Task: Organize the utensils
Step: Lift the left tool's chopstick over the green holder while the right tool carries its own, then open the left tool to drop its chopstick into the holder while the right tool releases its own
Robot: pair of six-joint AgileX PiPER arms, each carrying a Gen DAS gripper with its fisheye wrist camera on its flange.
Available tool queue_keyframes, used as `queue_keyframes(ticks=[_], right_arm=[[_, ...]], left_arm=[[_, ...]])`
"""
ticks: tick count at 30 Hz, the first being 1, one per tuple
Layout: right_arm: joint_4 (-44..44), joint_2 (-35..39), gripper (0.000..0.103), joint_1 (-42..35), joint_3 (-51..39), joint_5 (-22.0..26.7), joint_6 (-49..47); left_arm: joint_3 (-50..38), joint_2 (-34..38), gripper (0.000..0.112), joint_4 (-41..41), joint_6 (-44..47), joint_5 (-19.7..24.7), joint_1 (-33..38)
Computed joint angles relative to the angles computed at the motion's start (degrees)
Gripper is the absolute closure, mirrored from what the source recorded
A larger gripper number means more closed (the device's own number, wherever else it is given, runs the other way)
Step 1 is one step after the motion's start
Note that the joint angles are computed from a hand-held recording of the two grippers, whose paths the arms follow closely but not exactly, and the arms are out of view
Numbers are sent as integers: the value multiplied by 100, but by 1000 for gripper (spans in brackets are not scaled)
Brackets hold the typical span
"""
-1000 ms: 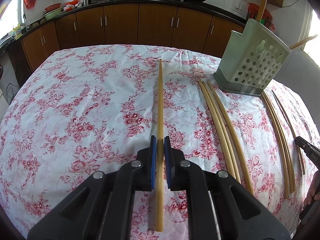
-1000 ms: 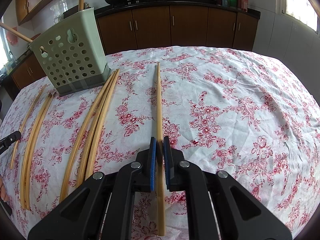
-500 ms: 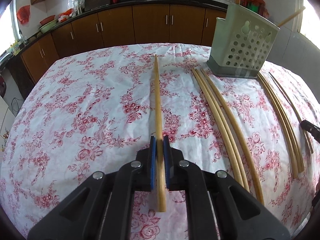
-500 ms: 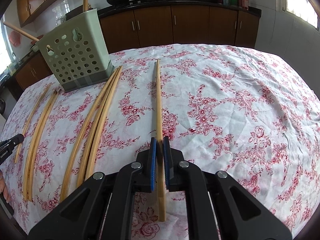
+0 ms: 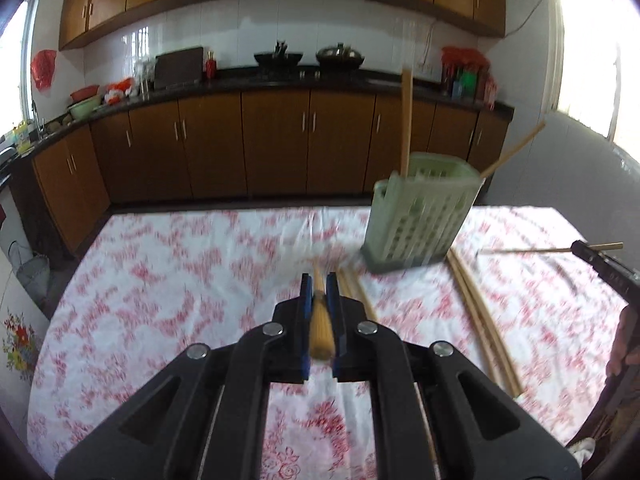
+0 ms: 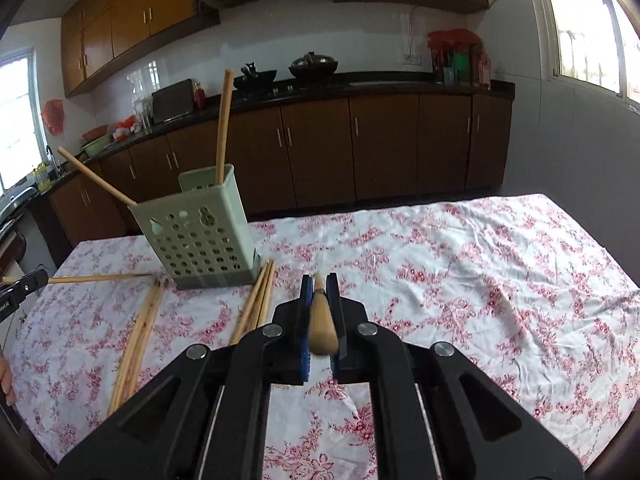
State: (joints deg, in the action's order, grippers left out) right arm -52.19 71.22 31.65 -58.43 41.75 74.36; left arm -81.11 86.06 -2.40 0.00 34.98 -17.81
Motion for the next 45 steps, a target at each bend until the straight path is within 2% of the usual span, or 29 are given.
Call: queue_keyframes(ticks=[8,15,20,25,32,37,41,45], right_arm=[[-367,-33,95,121,-288,155,87],[-370,-140,95,143,-876,-58,-169],[-904,-94,96,435,-1466,-153,-6],[-1721,246,95,568,-1974,-305,537],[-2715,917,96,185,-2399,-796,1573],[-2503,1325,95,-67,-2571,-976,1542],[-2294,1502,95,-229,-2489,-1122,1521],[-1846,1598,95,-305,-2451,-1184,1183]], left_arm=[[-661,99,104,-233,115,220,37],[-1206,-43,104,-1129,914,615,110],[-1894,20,104,-1343,1023,767,-95],[-2664,360,104,-783,499,587,-432],[-3958,1271,104,49,-610,104,-647],[-4445,1862,104,933,-1392,-393,-866],[-4402,2220,104,1568,-1834,-803,-1043],[-4335,2450,104,1217,-1630,-784,-1029]])
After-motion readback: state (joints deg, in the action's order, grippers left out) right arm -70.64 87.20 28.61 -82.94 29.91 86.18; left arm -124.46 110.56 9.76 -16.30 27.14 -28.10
